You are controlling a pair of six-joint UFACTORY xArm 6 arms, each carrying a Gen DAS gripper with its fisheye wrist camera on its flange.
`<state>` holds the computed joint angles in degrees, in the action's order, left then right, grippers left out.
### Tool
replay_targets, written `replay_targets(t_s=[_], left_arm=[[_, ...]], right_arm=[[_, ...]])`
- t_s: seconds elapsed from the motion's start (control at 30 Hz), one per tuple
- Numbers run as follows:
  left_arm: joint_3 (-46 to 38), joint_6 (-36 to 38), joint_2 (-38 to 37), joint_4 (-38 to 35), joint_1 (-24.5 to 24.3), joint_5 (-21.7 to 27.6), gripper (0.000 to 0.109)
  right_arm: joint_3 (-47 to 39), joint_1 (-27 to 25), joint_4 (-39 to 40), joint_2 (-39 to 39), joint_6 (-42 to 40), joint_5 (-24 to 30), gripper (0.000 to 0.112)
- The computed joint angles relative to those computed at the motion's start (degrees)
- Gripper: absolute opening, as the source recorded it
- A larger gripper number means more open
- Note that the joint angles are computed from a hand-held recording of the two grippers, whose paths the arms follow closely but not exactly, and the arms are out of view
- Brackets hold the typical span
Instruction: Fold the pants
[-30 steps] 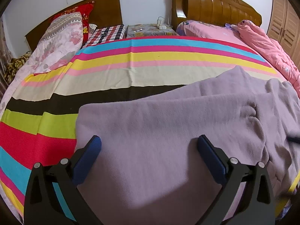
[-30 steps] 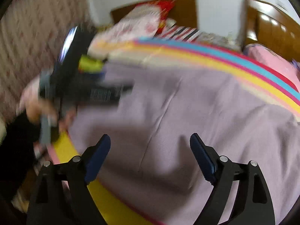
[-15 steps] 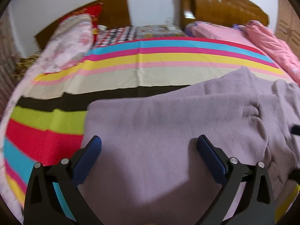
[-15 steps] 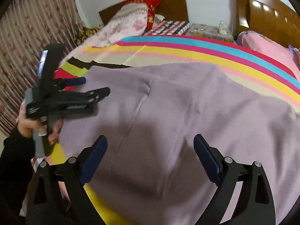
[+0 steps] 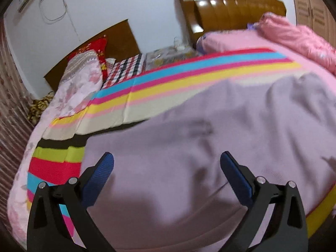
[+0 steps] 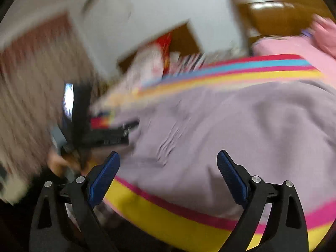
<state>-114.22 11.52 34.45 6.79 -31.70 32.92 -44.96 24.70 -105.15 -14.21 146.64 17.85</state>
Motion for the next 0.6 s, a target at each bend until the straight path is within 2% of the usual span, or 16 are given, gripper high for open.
replay_targets(t_s=[0.07, 0.1, 0.17, 0.2, 0.3, 0.33, 0.4, 0.5, 0.53, 0.6], left_arm=[[-6.3, 2.2, 3.2, -4.6, -0.7, 5.4, 0.101], [-9.3, 3.5, 5.0, -7.4, -1.1, 7.9, 0.101], [-11.8, 3.3, 6.9, -8.5, -1.8, 9.3, 0.101], [-12.8, 2.7, 8.0, -7.7, -2.4, 9.9, 0.101], [-22.7, 2.7, 15.2, -5.7, -3.2, 17.3, 0.102], [-23.4, 2.6, 15.9, -8.4, -2.7, 17.1, 0.102], [-29.7, 1.7, 19.8, -15.8, -1.0, 21.3, 0.102], [-28.9, 4.6, 19.6, -15.0, -1.2, 20.4, 0.102], [-28.6, 4.4, 19.5, -15.5, -1.2, 20.1, 0.102], [-27.2, 4.5, 19.0, -15.5, -1.2, 18.6, 0.102]], right_arm=[[8.8, 1.4, -1.3, -8.8, 7.3, 6.9, 0.091], [14.0, 2.1, 1.6, -13.9, 8.2, 11.3, 0.091], [20.1, 2.8, 7.5, -20.0, 8.4, 15.4, 0.091], [22.9, 1.6, 9.4, -22.8, 9.4, 14.9, 0.091], [28.1, 0.7, 14.7, -28.6, 10.5, 16.6, 0.091], [29.5, 1.0, 15.0, -30.1, 11.9, 17.9, 0.091], [31.5, 0.7, 15.5, -32.5, 14.1, 19.0, 0.091], [33.3, -3.5, 16.8, -33.2, 14.8, 14.4, 0.089], [33.3, -4.4, 17.0, -33.0, 14.7, 13.9, 0.088], [34.0, -3.6, 21.7, -35.3, 8.8, 15.5, 0.088]])
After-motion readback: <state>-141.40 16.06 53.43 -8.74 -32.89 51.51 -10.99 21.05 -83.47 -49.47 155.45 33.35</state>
